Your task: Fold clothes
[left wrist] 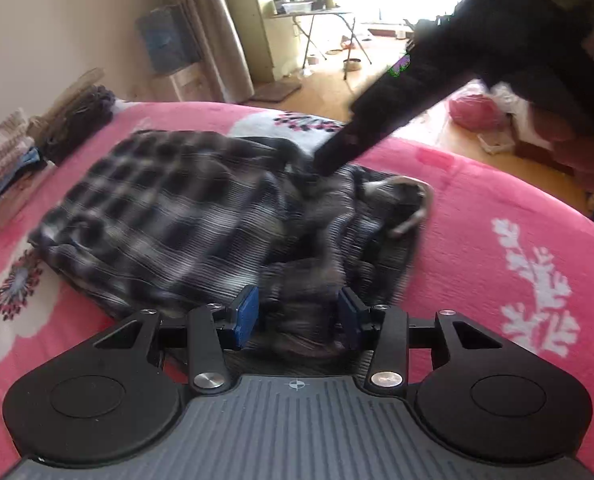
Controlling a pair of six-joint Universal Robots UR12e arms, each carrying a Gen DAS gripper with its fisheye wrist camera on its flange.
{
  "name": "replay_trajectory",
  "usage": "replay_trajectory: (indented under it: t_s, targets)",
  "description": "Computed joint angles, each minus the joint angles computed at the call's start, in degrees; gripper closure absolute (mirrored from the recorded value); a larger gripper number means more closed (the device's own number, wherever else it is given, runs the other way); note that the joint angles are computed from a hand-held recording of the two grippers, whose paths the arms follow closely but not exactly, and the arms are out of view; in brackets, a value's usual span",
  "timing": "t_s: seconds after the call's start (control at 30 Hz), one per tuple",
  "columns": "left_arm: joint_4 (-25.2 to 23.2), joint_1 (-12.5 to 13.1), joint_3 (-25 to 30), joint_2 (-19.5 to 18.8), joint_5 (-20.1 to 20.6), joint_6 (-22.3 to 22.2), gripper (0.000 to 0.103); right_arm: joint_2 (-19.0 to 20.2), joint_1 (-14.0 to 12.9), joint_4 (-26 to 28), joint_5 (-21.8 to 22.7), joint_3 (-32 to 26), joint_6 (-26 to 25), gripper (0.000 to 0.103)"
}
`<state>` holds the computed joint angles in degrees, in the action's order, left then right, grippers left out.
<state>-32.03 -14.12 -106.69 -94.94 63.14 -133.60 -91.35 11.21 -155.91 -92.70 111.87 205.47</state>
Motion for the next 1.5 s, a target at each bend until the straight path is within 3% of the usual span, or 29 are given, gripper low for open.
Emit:
replay_trajectory:
  t_s: [0.13, 0.23, 0.4, 0.63, 0.73, 0.87, 1.0, 1.1, 1.27, 1.4, 1.5]
  targets:
    - [-1.4, 0.5, -0.2, 0.0, -3.6, 1.3, 0.059, -0.1, -0.2, -2.2, 1.0, 0.7, 1.2, 0.079]
    - [-1.1, -0.1, -0.3, -0.5, -1.8, -0.4, 0.060, -0.1, -0.3, -4.0, 1.7, 1.0, 1.5, 0.079]
    - [-0.6, -0.1, -0.6, -0.7, 0.3, -3.5, 0.084, 1.1, 0.3, -3.4, 1.1, 0.6, 0.5, 0.079]
    - [-0.5, 0.3, -2.2, 0.4, -0.2, 0.3, 0.090, 2.0, 0.6, -0.5, 1.1, 1.2, -0.7, 0.079]
    - [-1.3, 0.2, -2.3, 0.4, 0.3, -0.5, 0.090, 2.2, 0.5, -0.8, 1.5, 2.5, -0.1, 0.079]
    - [-3.8, 0.8, -1.7, 0.9, -0.5, -1.8, 0.085, 2.1, 0.9, 0.1, 0.8, 2.1, -0.7, 0.079]
    - [-6.8, 2.2, -1.0, 1.6, -2.5, -5.5, 0.062, 1.8, 0.7, -0.1, 1.3, 2.4, -0.6, 0.078]
    - [-8.3, 3.0, -0.5, 1.8, -2.9, -10.1, 0.051, 1.5, 0.0, -1.4, 2.9, 3.1, 0.6, 0.076]
    - [-9.2, 3.4, 0.4, 1.6, -3.1, -14.4, 0.047, -0.1, -2.5, -5.0, 9.1, 4.6, 7.8, 0.075]
    - [-8.2, 2.9, 0.6, 1.4, -2.6, -16.5, 0.039, -1.1, -2.8, -7.0, 8.7, 5.0, 9.7, 0.073]
    - [-6.9, 2.7, 0.4, 1.3, -2.2, -17.6, 0.031, -1.9, -2.7, -7.6, 6.7, 5.1, 10.0, 0.063]
